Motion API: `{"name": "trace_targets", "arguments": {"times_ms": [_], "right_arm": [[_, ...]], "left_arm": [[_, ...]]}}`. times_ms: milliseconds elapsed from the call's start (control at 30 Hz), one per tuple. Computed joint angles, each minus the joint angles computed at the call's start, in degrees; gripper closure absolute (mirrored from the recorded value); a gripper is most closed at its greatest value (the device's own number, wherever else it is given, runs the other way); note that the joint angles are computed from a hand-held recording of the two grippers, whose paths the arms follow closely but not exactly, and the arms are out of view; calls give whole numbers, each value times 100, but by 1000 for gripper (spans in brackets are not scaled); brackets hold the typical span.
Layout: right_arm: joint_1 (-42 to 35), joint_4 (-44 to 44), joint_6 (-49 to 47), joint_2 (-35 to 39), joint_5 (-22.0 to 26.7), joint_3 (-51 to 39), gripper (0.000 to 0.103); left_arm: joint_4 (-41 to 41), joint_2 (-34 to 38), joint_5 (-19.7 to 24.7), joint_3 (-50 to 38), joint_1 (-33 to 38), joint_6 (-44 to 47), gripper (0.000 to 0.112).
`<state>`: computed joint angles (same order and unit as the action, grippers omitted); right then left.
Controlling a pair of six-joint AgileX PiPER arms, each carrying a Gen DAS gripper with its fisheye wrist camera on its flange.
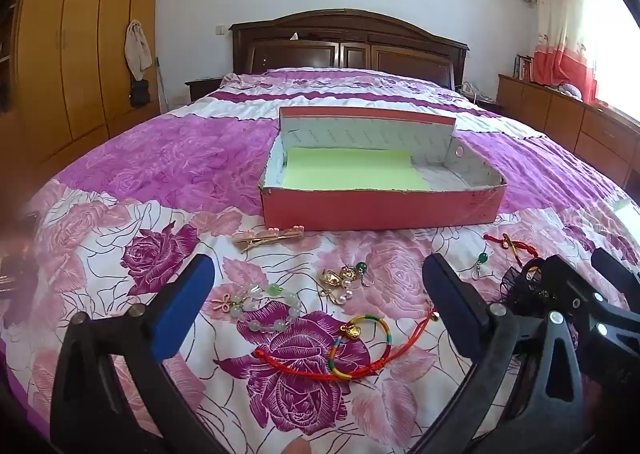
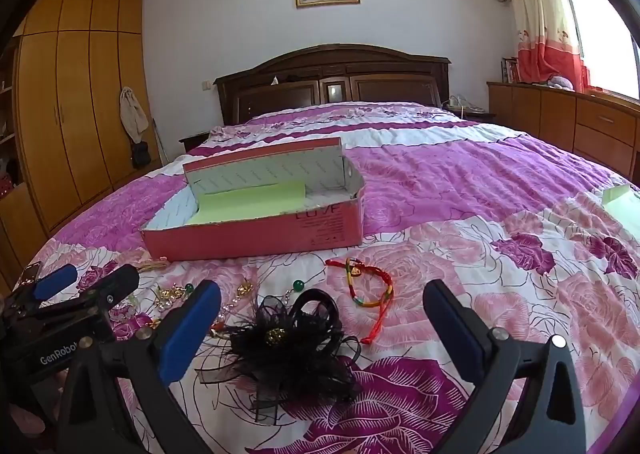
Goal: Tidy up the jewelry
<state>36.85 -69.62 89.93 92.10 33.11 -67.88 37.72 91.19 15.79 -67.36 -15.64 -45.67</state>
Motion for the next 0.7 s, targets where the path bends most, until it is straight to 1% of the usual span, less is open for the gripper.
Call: {"name": "trace_targets", "arguments": {"times_ms": [200, 233, 500, 600, 700], "right_arm": [[31, -18, 16, -46, -13, 48, 0], [-24, 154, -126, -7, -42, -13, 0], [-31, 218, -166, 0, -19, -30, 0], [-31, 219, -167, -1, -20, -28, 0], [-28, 220, -166, -5, -18, -27, 0]], "left_arm": [[45, -14, 3, 17, 8, -53, 15], [40, -19, 7, 22, 14, -51, 15], [-47, 0, 21, -7, 2, 54, 15], [130, 17, -27, 31, -1, -126, 15], [136, 12, -34, 38, 4, -129, 15]]}}
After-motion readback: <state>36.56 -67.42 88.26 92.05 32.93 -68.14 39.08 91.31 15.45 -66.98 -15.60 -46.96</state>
